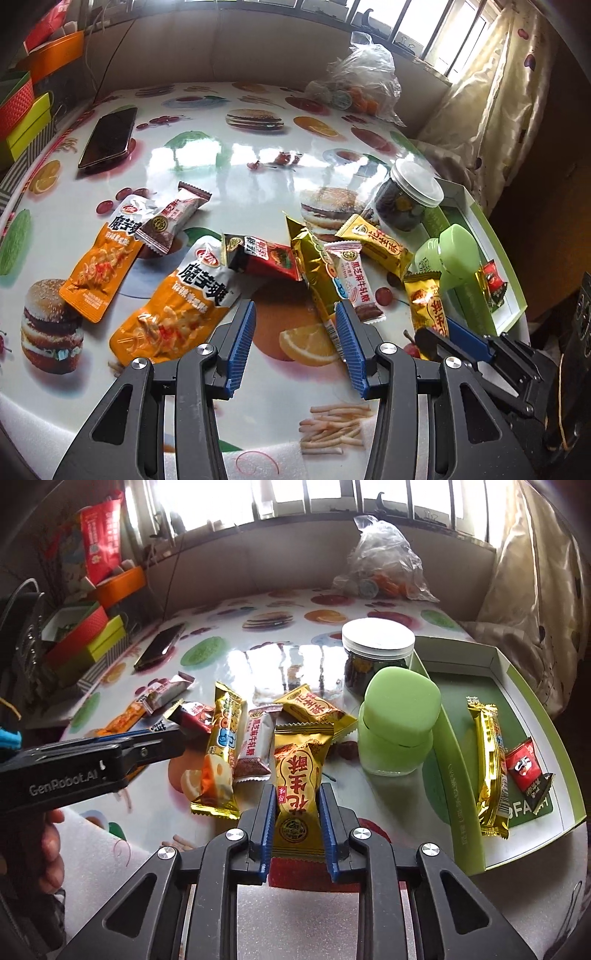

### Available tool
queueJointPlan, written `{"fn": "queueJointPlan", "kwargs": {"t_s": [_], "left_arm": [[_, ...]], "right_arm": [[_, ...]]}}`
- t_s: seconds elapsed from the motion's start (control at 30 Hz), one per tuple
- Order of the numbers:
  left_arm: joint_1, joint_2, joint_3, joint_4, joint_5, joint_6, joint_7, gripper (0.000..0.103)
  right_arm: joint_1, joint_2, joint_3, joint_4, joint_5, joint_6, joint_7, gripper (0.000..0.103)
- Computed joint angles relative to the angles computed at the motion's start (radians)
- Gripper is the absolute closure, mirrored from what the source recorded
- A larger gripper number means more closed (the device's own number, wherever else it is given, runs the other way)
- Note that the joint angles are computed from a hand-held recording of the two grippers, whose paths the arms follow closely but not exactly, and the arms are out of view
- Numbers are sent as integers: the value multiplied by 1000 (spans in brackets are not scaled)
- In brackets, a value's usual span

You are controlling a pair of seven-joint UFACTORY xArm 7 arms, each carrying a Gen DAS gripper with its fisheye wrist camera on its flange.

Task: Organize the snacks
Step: 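Grasp another long yellow-blue snack bar with the left gripper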

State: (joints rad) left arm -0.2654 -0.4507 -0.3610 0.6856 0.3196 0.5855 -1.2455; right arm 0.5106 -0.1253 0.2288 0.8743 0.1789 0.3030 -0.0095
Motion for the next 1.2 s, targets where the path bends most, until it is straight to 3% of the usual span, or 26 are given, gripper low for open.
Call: {"fn": "queueJointPlan", "kwargs": {"t_s": [0.67,0.73,0.8,1.2], "left_arm": [[-18,168,35,77,58,-46,-77,57],[-20,167,39,75,63,-50,-83,61],[-22,170,41,80,68,-47,-79,72],[-28,169,46,82,76,-39,-82,77]], "right_arm": [[2,-26,-27,-31,79,-2,-47,82],[1,-24,-27,-30,83,-3,-49,82],[1,-22,-26,-29,87,-4,-52,82],[-3,-23,-25,-30,91,0,-51,82]]}}
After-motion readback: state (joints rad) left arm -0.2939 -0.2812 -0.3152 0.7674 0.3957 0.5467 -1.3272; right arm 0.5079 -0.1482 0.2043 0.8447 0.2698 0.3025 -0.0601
